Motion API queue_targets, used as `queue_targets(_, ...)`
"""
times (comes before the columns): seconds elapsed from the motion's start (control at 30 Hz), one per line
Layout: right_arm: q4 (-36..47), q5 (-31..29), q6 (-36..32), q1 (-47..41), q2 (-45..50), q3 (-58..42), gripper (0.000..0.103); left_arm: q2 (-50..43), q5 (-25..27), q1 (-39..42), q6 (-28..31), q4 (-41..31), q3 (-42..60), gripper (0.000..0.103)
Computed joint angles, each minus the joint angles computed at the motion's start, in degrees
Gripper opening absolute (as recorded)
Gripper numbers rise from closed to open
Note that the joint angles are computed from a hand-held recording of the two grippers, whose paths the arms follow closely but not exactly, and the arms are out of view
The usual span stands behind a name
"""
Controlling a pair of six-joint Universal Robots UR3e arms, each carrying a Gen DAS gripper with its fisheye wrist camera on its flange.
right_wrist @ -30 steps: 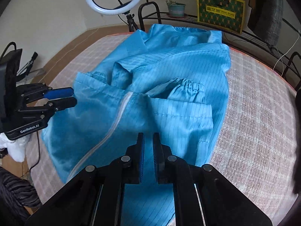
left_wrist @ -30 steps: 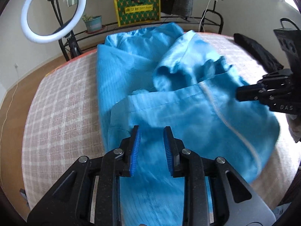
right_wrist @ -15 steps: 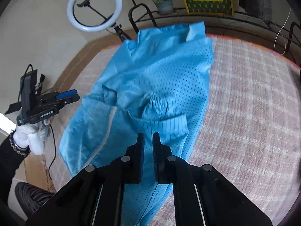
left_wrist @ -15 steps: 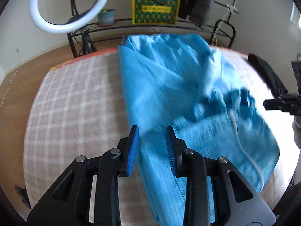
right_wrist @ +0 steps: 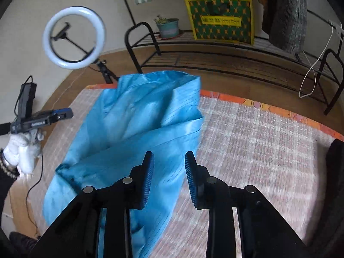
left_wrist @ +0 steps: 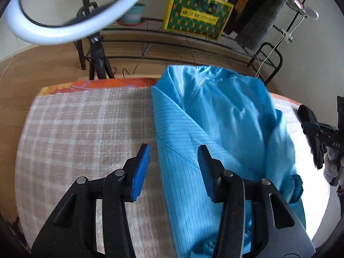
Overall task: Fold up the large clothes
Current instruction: 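Grasp the folded coat edge with both tools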
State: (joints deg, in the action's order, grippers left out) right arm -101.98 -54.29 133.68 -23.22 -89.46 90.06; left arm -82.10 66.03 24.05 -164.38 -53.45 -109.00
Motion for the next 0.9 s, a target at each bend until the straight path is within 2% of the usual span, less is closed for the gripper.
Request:
queue_targets(0.07, -6.9, -2.0, 4.2, 2.6, 5.5, -1.1, 0.028, -3.7, 2.4, -2.5, -1.1, 4.5, 0.1, 0.047)
queue_targets(0.2, -13.0, -1.5, 8.6, 5.5, 13.3, -3.1, 0.028, -12.8, 5.4, -6.4, -3.1, 10.6, 2.9, 0.047)
queue_targets(0.33, -18.7, -4.6, 9.3, 9.3, 17.0, -3.5, 0.028, -18.7, 6.4, -8.6, -4.6, 13.4, 6.3, 0.047)
queue_targets(0.4, -20.7, -4.5, 8.3, 9.9, 17.6, -3.1, 0.028, -20.6, 5.0, -8.4, -5.5, 14.4, 7.8, 0.053)
queue_targets(0.67, -16.2, 2.5, 10.5, 8.7, 25.0, -11.0, 0.028, -26.3, 0.7, -7.5, -9.6, 16.3, 13.1, 0.054)
queue_targets(0.73, -16.2, 2.8, 10.2, 9.2, 25.6, -11.7, 0.028, -27.1, 1.2, -7.9, -9.8, 16.3, 14.1, 0.035)
queue_targets(0.77, -15.7, 3.0, 10.0, 9.5, 26.0, -12.3, 0.028, -28.1, 2.1, -8.5, -10.0, 16.2, 15.4, 0.018)
queue_targets(0.8, -15.5, 3.3, 9.8, 9.7, 26.2, -12.5, 0.017, -28.6, 2.7, -9.0, -9.9, 16.1, 16.1, 0.008)
queue_targets(0.83, -14.8, 3.2, 9.7, 10.0, 26.6, -13.2, 0.003, -28.7, 2.7, -9.3, -9.8, 16.4, 16.2, 0.005)
queue_targets(0.9, -16.6, 2.3, 10.8, 10.5, 26.2, -12.6, 0.002, -27.7, 2.2, -9.5, -9.7, 18.6, 14.8, 0.003)
